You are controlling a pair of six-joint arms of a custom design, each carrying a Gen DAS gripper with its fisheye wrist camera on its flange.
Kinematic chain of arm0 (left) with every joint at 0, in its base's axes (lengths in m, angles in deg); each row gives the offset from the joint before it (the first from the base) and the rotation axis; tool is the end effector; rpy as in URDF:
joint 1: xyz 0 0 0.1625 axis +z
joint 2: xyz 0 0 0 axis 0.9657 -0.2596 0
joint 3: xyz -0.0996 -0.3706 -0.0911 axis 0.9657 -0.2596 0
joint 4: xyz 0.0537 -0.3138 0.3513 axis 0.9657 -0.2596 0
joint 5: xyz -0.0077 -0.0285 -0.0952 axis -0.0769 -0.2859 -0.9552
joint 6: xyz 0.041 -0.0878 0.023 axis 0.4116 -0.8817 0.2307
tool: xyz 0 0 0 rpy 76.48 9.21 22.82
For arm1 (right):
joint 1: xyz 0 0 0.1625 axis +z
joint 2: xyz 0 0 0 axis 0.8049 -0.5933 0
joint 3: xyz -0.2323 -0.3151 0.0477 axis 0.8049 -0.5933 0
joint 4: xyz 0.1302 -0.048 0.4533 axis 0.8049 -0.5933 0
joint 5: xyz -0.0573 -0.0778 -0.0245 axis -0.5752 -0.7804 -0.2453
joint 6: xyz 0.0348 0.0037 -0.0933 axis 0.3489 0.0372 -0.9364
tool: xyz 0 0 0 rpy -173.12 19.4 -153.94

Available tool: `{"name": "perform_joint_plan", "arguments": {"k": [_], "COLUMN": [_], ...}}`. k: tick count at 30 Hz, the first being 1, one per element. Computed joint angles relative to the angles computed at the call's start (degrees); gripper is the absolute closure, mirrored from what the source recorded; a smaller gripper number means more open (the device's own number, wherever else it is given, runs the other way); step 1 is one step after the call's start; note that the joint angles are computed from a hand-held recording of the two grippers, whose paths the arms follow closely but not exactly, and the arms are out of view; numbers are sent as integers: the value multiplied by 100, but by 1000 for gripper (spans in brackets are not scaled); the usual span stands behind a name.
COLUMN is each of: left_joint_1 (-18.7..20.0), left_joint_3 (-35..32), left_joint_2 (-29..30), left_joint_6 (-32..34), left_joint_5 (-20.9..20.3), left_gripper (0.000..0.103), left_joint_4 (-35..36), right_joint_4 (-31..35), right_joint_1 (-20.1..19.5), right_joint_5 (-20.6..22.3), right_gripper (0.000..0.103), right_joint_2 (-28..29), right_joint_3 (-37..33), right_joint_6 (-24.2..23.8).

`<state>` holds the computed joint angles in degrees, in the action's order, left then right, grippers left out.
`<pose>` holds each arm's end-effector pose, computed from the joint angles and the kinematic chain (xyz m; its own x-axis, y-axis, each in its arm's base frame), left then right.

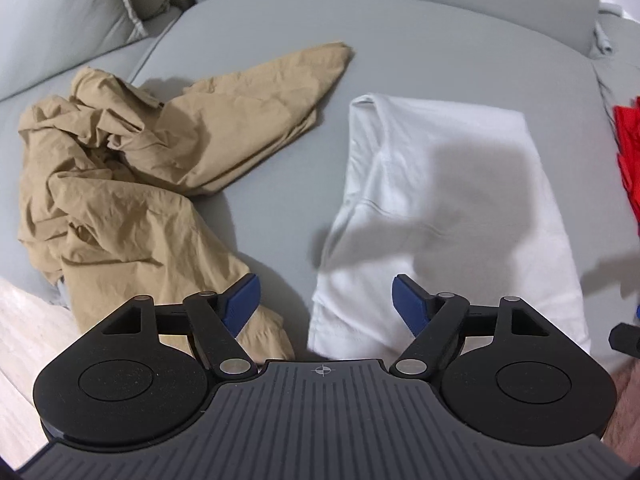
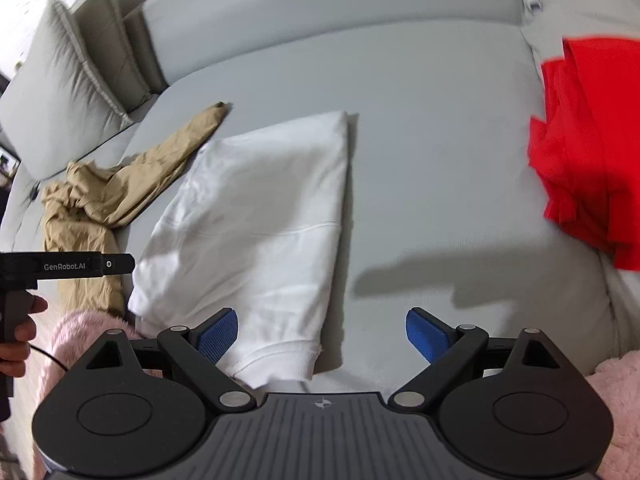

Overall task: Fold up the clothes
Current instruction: 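Lower both open tools to the folded edge of the white sweatshirt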

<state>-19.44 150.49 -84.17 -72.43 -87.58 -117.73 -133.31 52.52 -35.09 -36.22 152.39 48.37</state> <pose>-0.1857 -0.6474 0.3201 -0.6038 -0.5364 -0.5896 -0.1324 0.7969 -0.5895 0.3218 -0.7562 0.1786 -0.8063 -0.4807 0.3448 -0.4996 0.8654 0.0380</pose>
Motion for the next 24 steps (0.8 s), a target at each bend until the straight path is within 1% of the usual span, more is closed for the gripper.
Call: {"name": "perform_joint_plan", "arguments": {"k": [3,5,7,12,14,18,21,22,23,24], "left_joint_1": [145,195,278,506,628,829,898,931,992,1068], "left_joint_3": [178,271,378,455,559,708,671,664,676,691], "left_joint_2": [-146,-210,-285,-356,-429,-486,-439,-432,-437,-442], "left_joint_6": [255,377,589,784,967,1437,1728,1864,2037,2195], "left_joint_5": [-217,-247,-404,-800,-1064,-1615,-1832,-1968,-2229,-2538], "left_gripper": [25,25,25,25,25,25,25,26,26,26], "left_joint_4": [-634,-907,-1299,-1790,-2196,-2912,-3009,-3096,-3274,-3469], "right_joint_4": [116,142,226,494,585,756,867,912,970,1063], "right_joint_1": [-70,-191,-267,-371,-408,-451,-515,-541,-573,-611], "right_joint_5": [118,468,636,785,916,1087,1240,1293,1356,1439], "right_gripper": [12,17,17,18,16,16,17,20,23,24], "right_joint_2": [157,296,453,839,946,1122,1242,1285,1342,1417], "right_joint_3": [-193,-374,-572,-1055,-1208,-1472,-1661,-1737,-1837,-1971], "right_joint_6": [108,164,335,620,708,625,578,575,583,601]}}
